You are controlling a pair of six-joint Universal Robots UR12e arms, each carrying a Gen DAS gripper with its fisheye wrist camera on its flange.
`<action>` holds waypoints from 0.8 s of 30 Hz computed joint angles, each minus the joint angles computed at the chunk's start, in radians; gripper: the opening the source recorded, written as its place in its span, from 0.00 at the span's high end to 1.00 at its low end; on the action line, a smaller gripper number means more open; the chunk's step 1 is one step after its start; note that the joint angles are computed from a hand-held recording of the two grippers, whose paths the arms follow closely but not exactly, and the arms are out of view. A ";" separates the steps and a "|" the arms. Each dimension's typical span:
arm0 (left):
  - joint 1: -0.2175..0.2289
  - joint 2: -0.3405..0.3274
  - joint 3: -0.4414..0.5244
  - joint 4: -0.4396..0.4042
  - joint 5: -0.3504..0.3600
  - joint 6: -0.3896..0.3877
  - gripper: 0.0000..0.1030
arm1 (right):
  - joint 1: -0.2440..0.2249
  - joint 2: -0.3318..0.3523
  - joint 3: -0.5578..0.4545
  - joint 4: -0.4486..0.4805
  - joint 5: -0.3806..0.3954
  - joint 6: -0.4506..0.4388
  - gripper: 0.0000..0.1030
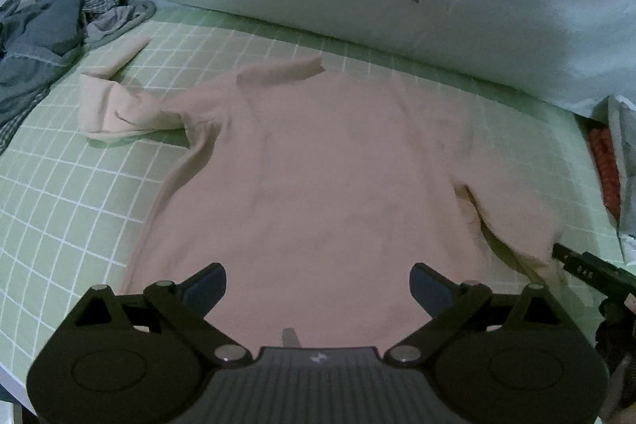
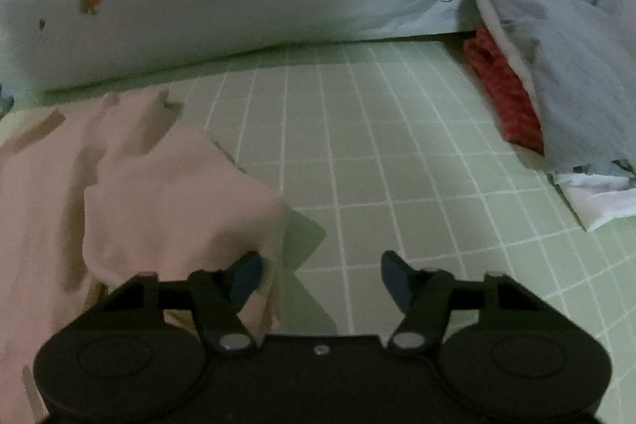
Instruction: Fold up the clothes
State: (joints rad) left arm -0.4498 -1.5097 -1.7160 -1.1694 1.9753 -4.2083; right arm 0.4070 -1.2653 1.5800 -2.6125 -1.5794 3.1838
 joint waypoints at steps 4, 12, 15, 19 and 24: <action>-0.002 -0.011 0.012 -0.020 -0.002 0.006 0.05 | 0.002 0.007 -0.010 0.003 -0.072 0.012 0.41; 0.007 -0.020 0.015 -0.033 -0.020 0.000 0.05 | 0.003 0.023 -0.024 0.000 -0.021 -0.044 0.42; 0.012 -0.017 0.014 -0.038 -0.018 -0.005 0.05 | 0.008 0.030 -0.033 -0.012 0.015 -0.046 0.45; 0.019 -0.012 0.010 -0.042 -0.016 -0.009 0.05 | 0.018 0.040 -0.047 -0.007 0.062 -0.057 0.50; 0.028 -0.004 0.001 -0.035 -0.022 -0.001 0.05 | 0.027 0.037 -0.044 0.017 0.102 -0.058 0.50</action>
State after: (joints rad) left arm -0.4217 -1.5140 -1.7146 -1.2049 1.9535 -4.2094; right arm 0.4341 -1.2282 1.5355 -2.5959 -1.4771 3.1259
